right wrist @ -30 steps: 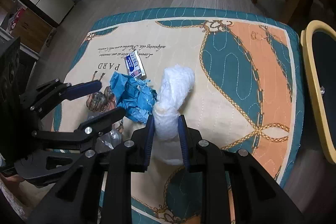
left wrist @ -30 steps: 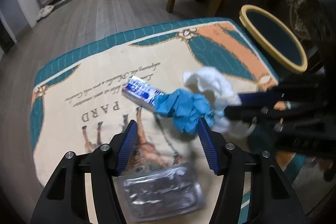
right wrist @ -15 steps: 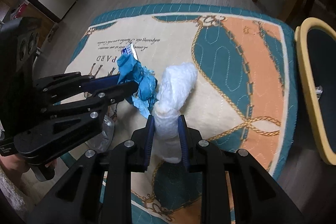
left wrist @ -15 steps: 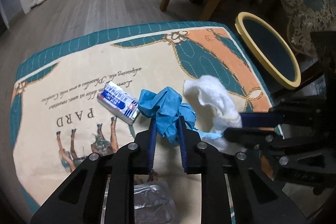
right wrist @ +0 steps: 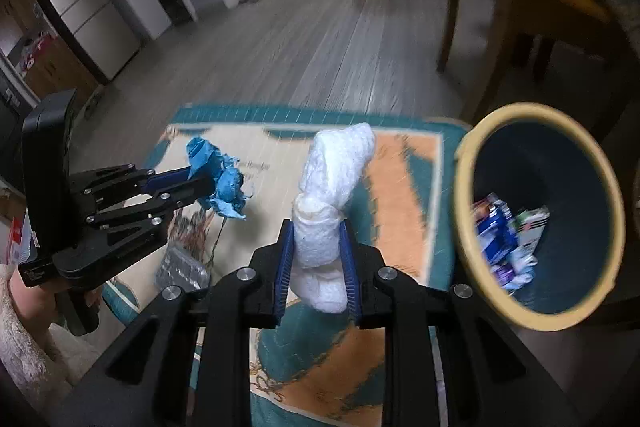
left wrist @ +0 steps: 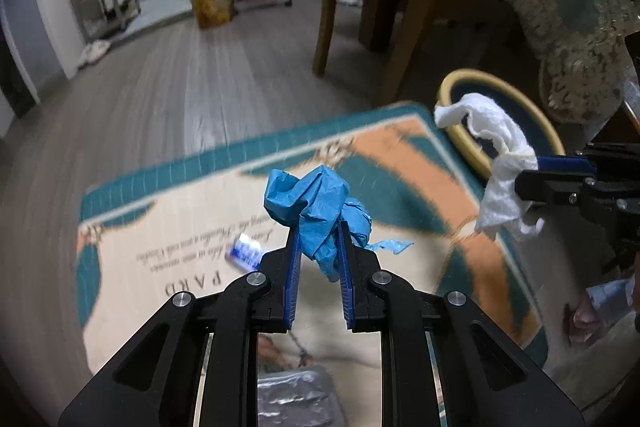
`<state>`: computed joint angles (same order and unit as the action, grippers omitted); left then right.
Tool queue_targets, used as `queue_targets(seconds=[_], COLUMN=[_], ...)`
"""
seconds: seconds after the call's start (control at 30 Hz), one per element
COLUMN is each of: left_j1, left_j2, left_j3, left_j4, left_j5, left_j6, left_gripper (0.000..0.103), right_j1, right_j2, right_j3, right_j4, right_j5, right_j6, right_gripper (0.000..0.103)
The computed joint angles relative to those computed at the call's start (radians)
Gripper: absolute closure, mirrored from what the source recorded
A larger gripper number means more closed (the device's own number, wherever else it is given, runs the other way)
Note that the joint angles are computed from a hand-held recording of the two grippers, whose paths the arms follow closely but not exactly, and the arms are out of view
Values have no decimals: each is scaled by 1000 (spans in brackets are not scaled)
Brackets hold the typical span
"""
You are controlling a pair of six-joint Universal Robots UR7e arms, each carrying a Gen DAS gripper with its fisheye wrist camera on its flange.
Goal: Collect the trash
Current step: 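Carry both items over the bin and open both tools to drop them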
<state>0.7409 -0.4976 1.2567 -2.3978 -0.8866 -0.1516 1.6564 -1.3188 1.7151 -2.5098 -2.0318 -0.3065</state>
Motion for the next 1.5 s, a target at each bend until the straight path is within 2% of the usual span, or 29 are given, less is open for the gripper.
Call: queue_targets(seconds=[0.43,0.7,1.03,1.37,1.5], left_j1=[-53,-79,-93,-102,-105], left_j2=[57,149,275,405,444], left_j3=[-87,-195,-352,-533,-584], left_j4=[-47,-27,25,78,106], left_j5=[-4,-6,-61,-137,-147], left_j6=[44,92,118,141,154], left_gripper=[84,84,84,84,84], right_j1=[-51,-83,-128,-179,-208], right_j2=[-93,-122,-143,-146,-143], right_j3=[10,13,-2,-21,-26], right_j4=[-60,-62,-65,-126,-126], right_j5=[-8,-8,4,-63,-95], right_j6=[-25,-27,-29,-51,-28], right_gripper=[81,81,81,80,80])
